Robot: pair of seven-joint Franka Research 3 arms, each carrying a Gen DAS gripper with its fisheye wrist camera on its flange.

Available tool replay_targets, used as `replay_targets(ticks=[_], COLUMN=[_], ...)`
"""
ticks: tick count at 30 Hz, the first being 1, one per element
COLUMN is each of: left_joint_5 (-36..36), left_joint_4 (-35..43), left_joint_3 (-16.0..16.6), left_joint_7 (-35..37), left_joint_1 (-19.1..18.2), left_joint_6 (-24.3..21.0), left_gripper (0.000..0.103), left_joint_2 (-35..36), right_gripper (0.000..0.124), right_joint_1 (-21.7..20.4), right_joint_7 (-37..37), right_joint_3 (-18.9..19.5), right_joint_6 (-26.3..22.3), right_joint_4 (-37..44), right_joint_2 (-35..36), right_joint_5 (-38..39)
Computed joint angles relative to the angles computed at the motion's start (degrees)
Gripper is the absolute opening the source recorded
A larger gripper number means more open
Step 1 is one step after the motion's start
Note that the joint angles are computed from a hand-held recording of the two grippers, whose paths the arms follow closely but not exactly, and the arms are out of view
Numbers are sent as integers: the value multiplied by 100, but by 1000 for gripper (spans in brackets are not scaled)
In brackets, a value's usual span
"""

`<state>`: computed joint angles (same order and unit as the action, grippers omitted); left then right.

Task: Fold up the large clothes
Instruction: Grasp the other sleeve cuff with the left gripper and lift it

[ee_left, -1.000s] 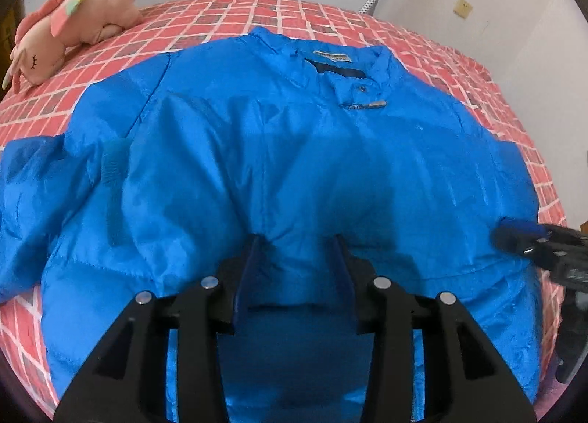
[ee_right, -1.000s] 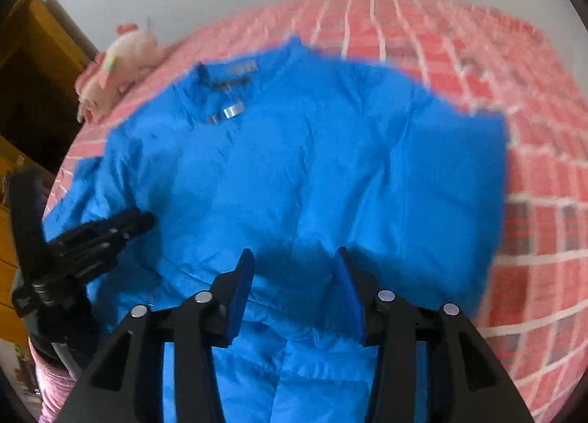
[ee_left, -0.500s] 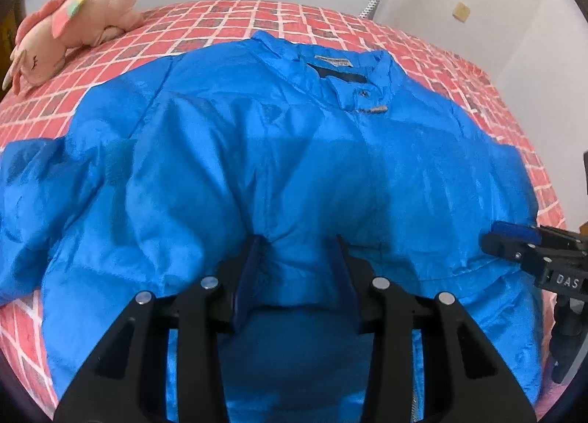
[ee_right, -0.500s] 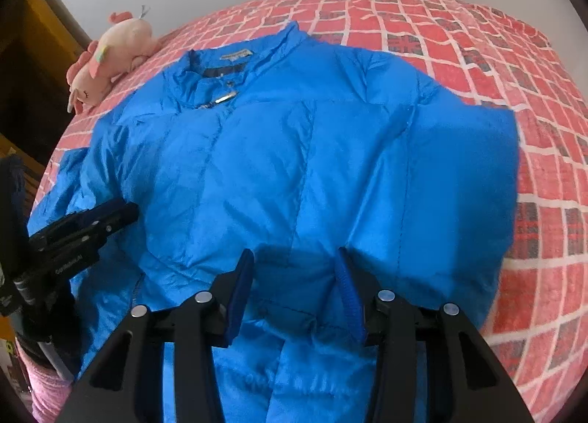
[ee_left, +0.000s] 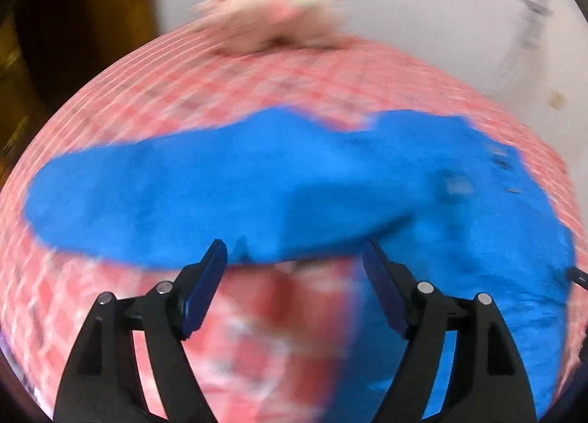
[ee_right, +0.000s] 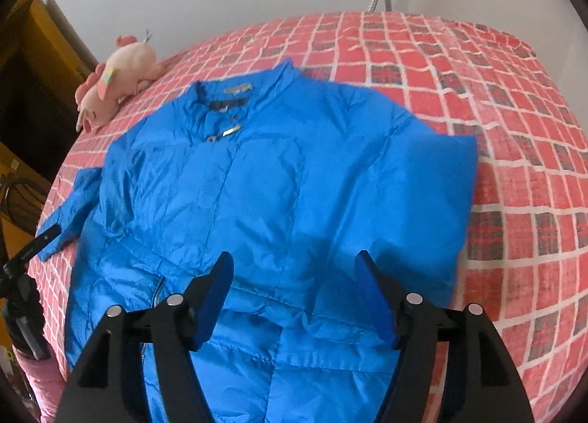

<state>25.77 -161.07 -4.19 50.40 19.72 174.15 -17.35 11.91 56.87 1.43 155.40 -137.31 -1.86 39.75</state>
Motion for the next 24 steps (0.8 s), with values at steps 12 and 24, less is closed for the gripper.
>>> replay_targets(ticks=[12,24], left_joint_5=[-1122,-5007], left_joint_4=[-339,816], left_joint_3=[1905,4627], left_joint_7=[1313,4586], left_joint_1=[863,-2034], left_joint_6=[-256,-404], left_gripper=[78,56], left_joint_2=[-380,743], right_gripper=[70,70], right_joint_1=[59,10], right_joint_7=[334,492], right_joint_3=[67,73], right_joint_6=[95,138], right_joint_4=[26,79], right_joint_2=[175,290], right_joint_5=[-428,-576])
